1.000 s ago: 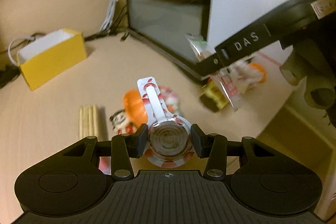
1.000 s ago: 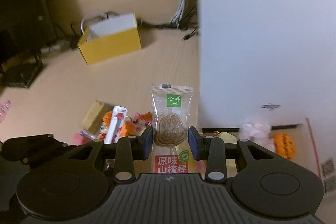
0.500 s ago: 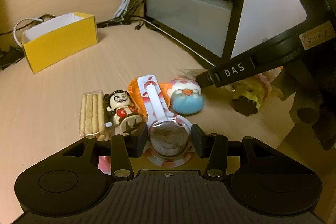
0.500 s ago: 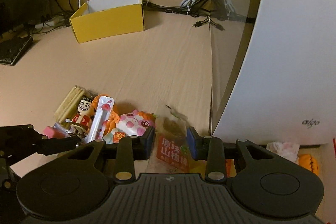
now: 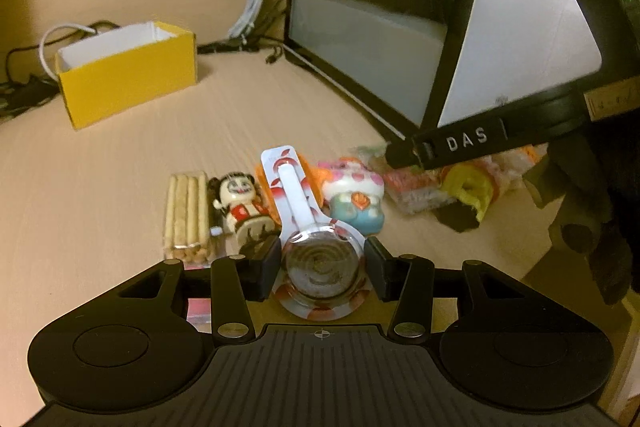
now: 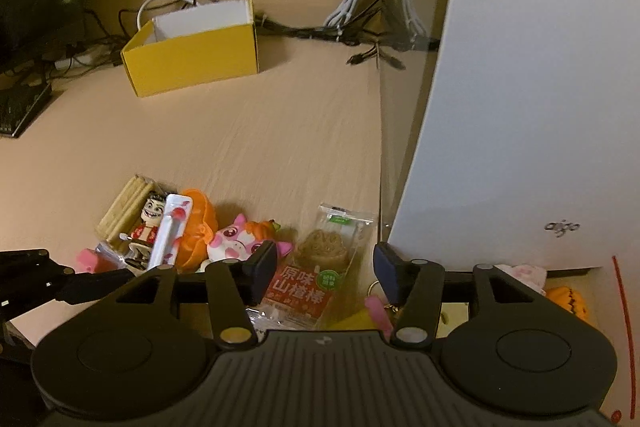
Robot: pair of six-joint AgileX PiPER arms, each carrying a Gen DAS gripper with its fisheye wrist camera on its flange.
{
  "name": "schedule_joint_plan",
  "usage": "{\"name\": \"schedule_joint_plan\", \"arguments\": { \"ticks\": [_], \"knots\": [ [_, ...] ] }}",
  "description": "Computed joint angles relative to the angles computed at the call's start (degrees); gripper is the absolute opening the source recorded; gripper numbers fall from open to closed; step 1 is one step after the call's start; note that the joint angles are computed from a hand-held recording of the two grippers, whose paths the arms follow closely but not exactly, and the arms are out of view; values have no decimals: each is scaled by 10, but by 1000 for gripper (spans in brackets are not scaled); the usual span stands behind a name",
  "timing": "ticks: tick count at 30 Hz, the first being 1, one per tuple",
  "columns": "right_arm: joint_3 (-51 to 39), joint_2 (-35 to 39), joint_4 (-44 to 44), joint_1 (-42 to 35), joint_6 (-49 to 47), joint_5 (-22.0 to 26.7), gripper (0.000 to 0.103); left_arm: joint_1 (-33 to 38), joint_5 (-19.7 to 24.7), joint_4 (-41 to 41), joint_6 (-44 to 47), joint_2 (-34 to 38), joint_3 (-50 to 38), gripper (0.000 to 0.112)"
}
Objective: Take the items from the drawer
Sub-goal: 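Lift both items out and set them on the desk beside the toys, then open both grippers and pull them back from the desk over the empty drawer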
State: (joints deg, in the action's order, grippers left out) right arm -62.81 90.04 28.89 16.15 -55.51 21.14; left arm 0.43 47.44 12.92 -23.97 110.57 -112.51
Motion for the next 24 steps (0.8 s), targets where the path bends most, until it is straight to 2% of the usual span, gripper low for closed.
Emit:
{"name": "schedule_joint_plan", "arguments": {
  "ticks": [6,13,14,17,19,21,22,24],
  "knots": [
    [51,-63,68,-8,-52,-16,54,-12,-29,48,-48,-46,43,51],
    [162,-216,160,-47,-131,6,58,-32,-25,139,-154,-121,114,51],
    [187,-247,177,-61,-150,14,59,-33,-31,146,-153,-132,128,51],
    [256,-336,228,-127,-215,55,61,-25,-88,150,-141,-160,182,51],
    [292,-391,224,-183,-224,99,61,-6,-115,102,-101,-149,184,51],
    [320,-436,230,-241,-249,146,61,12,-95,33,-29,-104,140,51],
    [334,-456,240,-278,-275,173,61,15,-65,11,6,-73,102,51],
    [351,-485,259,-367,-327,241,61,15,27,-19,61,-4,4,50]
  ]
}}
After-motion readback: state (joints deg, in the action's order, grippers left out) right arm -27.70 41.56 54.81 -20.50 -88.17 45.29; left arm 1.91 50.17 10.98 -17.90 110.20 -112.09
